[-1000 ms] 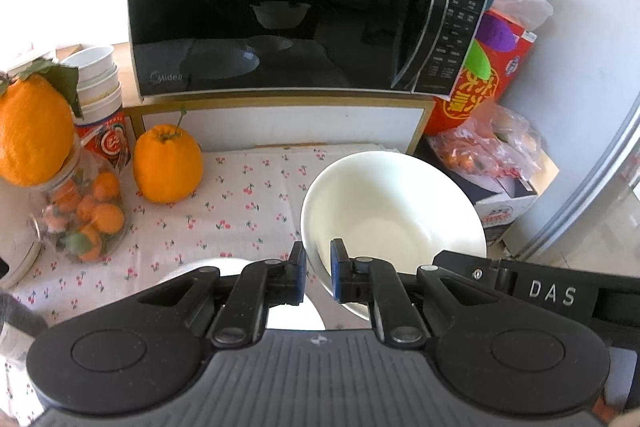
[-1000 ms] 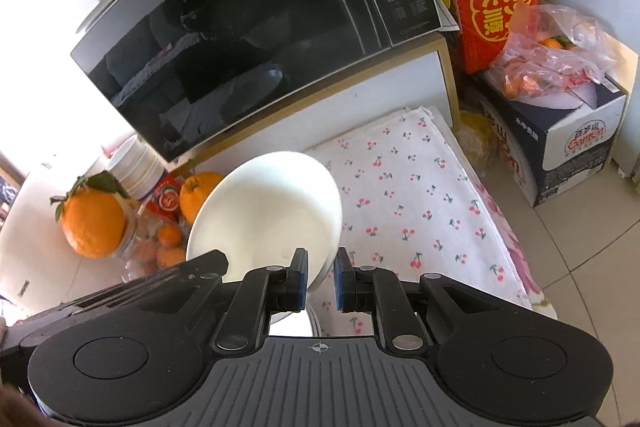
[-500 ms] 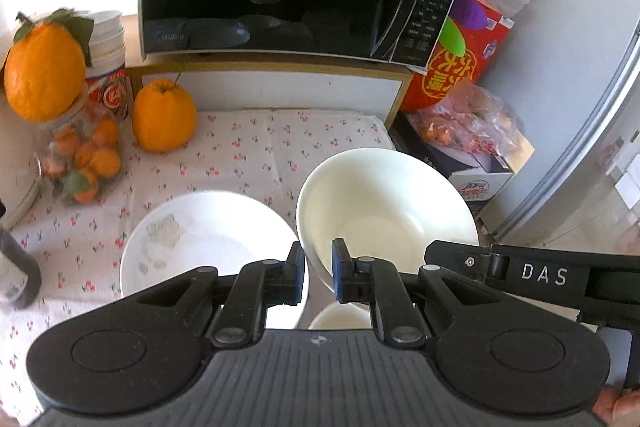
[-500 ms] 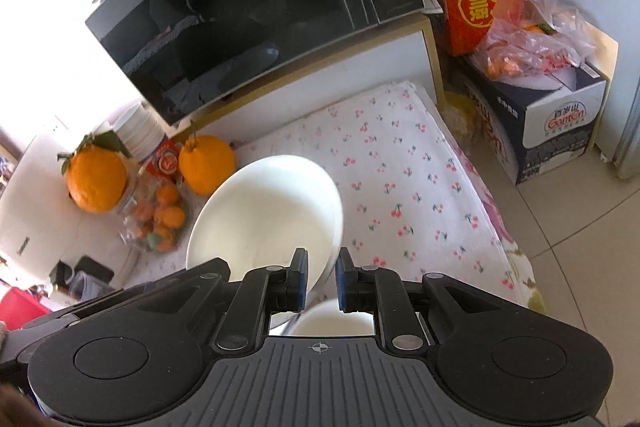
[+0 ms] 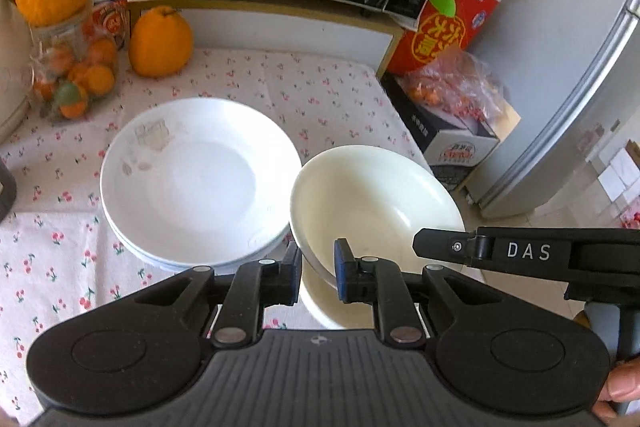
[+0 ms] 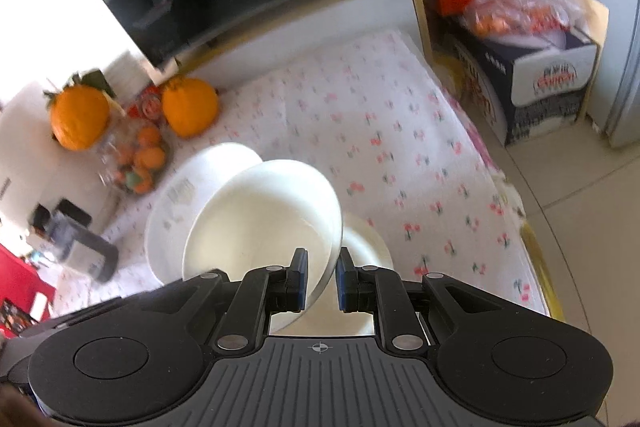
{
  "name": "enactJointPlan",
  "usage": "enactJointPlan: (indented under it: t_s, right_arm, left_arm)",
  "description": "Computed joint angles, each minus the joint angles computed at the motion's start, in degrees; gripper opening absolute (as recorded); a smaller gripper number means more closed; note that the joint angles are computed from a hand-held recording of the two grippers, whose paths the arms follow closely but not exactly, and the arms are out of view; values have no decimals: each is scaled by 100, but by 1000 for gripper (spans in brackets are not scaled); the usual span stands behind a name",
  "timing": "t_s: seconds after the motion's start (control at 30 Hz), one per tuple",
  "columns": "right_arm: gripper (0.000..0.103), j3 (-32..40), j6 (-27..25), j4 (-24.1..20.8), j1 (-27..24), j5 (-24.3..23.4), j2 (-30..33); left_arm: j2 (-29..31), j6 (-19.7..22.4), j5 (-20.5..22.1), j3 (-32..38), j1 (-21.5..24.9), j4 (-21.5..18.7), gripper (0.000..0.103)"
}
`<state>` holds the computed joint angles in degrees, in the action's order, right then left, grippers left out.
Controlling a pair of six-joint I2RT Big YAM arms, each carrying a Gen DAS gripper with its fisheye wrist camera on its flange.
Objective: Organize plates and bowls
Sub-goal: 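Lower the white bowl onto the cloth beside the plates and open both grippers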
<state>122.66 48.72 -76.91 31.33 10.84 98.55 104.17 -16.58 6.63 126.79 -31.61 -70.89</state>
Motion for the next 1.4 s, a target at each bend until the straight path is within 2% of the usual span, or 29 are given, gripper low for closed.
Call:
enactJointPlan:
  t_s: [0.1, 0.23, 0.57, 0.9, 1.3, 1.4]
  right_arm:
    - [17, 15, -317, -73, 87, 178, 16]
    - [18, 38, -430, -202, 140, 240, 79]
    - [18, 90, -495, -296, 137, 236, 146]
    - [18, 129, -480, -575, 100, 109, 224]
    - [19, 262, -651, -709, 113, 136, 316]
    - [26, 236, -603, -679, 95, 62, 295]
  left_arm:
    - [-117, -16, 104, -284, 20, 227, 16]
    - [-139, -38, 137, -353, 33, 265, 16]
    - [-215, 309, -176, -551, -60, 413, 17]
    - [-160, 471, -186, -537, -96, 274, 18]
    - [-130, 660, -265, -550, -129, 268, 21]
    - [-122, 708, -272, -538, -139, 261, 24]
